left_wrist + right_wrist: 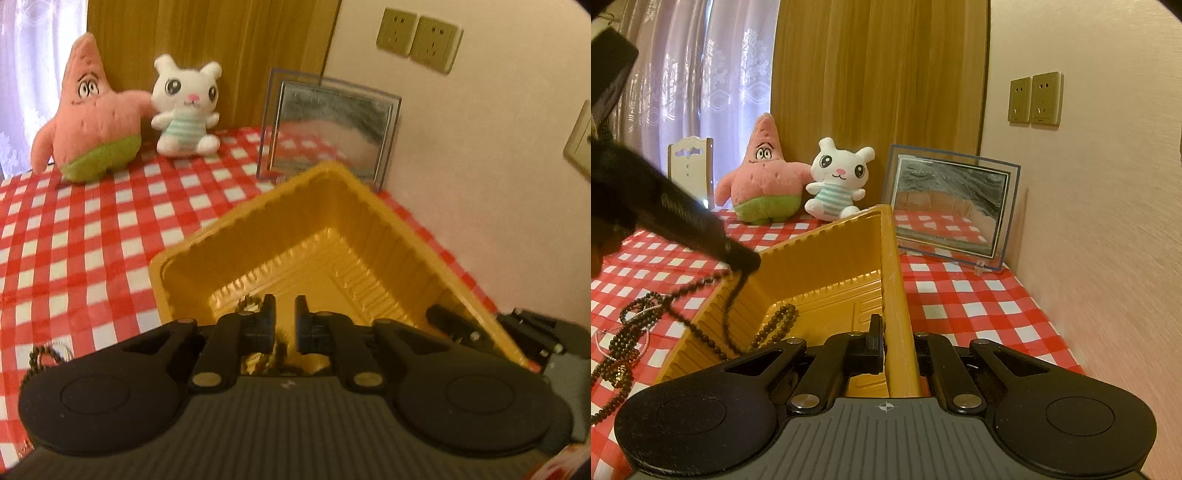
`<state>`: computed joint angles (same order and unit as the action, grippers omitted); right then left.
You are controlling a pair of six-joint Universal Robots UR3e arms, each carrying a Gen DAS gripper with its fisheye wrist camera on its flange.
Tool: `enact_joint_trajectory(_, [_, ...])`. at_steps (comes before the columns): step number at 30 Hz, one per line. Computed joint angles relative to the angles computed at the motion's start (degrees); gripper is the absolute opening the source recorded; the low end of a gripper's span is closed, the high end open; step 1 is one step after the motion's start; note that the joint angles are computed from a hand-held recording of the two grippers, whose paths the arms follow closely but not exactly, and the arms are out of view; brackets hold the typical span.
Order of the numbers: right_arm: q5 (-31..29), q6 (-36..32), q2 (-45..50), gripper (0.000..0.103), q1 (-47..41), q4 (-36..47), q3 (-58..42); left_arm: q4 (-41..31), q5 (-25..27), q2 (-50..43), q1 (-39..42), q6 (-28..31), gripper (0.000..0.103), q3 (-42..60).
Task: Organize jewelry
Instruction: 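Open the left tool and move it back toward the pile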
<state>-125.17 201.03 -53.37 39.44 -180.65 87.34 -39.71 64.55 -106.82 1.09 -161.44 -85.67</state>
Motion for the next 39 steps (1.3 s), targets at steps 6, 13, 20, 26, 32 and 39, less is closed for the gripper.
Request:
enact_joint_trajectory(6, [-0.2,0.0,0.1,0.004,0.2,0.0,0.0,-1.6,0.2,2.1,0.7,-1.5,0.039,-1.8])
enact_joint_trajectory(13, [-0.4,0.5,-0.4,0.004,0.5,0.4,0.6,-2.0,0.3,7.0,3.6,-1.9,0.039,-4.7])
enact_joint_trajectory(20, [-0.5,0.4,-0.8,0.004,0.6,0.4,1.4,-2.9,0.7,13.8,9.6,-1.8,0.039,-9.6])
enact_joint_trajectory(26, [-0.7,0.3,-0.8,0.004,0.7,0.6,1.4,-6.0,1.1,23.0,19.7,2.2,0.039,-17.0])
enact_joint_trajectory(32, [-0.9,0.1,-0.9,0.004,0.7,0.9,1.3,-7.5,3.3,30.6,30.4,8.0,0.038,-24.6])
enact_joint_trajectory(39, [-1.2,-0.1,-1.1,0.004,0.9,2.0,1.3,-10.9,2.0,38.3,37.9,14.7,0.038,-32.1])
